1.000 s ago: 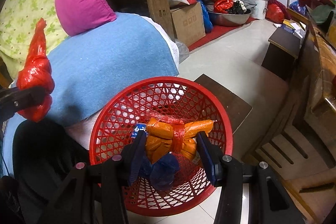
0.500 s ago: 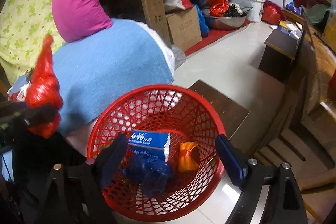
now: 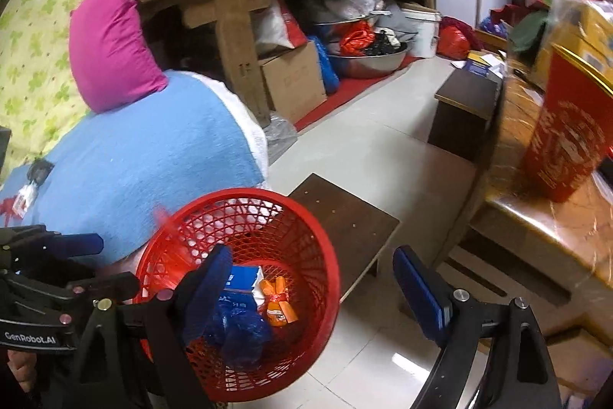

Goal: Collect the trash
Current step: 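Lower the red plastic bag into the red basket and open the left tool, then move both tools back over the blanket toward the remaining trash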

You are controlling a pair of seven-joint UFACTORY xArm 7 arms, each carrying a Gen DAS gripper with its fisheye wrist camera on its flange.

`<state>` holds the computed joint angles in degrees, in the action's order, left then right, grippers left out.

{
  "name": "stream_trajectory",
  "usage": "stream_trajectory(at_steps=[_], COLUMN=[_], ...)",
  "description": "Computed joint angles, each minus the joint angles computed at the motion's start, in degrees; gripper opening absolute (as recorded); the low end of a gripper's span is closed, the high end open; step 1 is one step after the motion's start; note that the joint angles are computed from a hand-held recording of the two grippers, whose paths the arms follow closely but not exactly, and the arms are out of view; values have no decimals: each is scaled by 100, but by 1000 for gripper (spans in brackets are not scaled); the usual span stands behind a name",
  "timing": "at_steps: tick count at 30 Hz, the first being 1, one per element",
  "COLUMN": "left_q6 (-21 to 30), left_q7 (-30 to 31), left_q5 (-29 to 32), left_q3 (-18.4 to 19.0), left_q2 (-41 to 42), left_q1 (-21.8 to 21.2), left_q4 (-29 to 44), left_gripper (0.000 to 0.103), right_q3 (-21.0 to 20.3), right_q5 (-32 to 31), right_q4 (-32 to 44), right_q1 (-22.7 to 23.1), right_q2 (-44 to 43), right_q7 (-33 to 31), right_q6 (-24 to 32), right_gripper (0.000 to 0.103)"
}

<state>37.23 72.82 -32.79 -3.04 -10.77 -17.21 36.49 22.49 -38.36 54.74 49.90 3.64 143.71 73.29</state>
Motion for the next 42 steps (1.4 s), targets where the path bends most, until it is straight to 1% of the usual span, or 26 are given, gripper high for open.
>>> stream_trajectory(at_steps=[4,6,11,15,17,20,24,28,29,33,35,39,42], left_q6=[9,137,238,428,483,446,384,175,267,138,38,4,-63], left_q7=[61,124,221,211,145,-78,-339,-340,-356,-384,-426,-575,-671], left_q5=[-155,-267,-514,-752,-832,-965,-1261,-1561,-1552,-1696,-1711,-1775,-1763], left_q3=[47,133,312,515,533,556,622,711,751,803,793,766,735], left_q2=[-105,-174,-253,-135,-45,125,300,434,516,902,1125,1547,1822], left_q1=[-15,12,155,406,536,756,1058,1354,1445,1820,2014,2448,2771], left_q4=[8,49,186,538,683,953,1340,1596,1722,2126,2341,2819,3072], left_gripper=[75,75,75,75,75,75,75,75,75,75,75,75,75], right_q3=[27,40,33,5,0,-33,-116,-275,-315,-491,-590,-798,-991], right_q5=[51,19,-267,-533,-640,-789,-1107,-1487,-1569,-1834,-1933,-2099,-2207], right_q4=[-48,-45,80,285,400,455,667,1008,1089,1506,1734,2202,2614], right_q1=[20,22,1,19,56,59,42,28,35,57,65,82,74], right_q2=[-62,-83,-47,53,81,83,248,505,561,825,974,1291,1585], right_q7=[96,99,50,-100,-179,-205,-376,-700,-774,-1193,-1422,-1907,-2286], right_q6=[59,99,97,143,234,162,-1,-238,-276,-415,-506,-753,-1094], right_gripper=[90,90,91,91,92,95,96,96,96,96,96,96,96])
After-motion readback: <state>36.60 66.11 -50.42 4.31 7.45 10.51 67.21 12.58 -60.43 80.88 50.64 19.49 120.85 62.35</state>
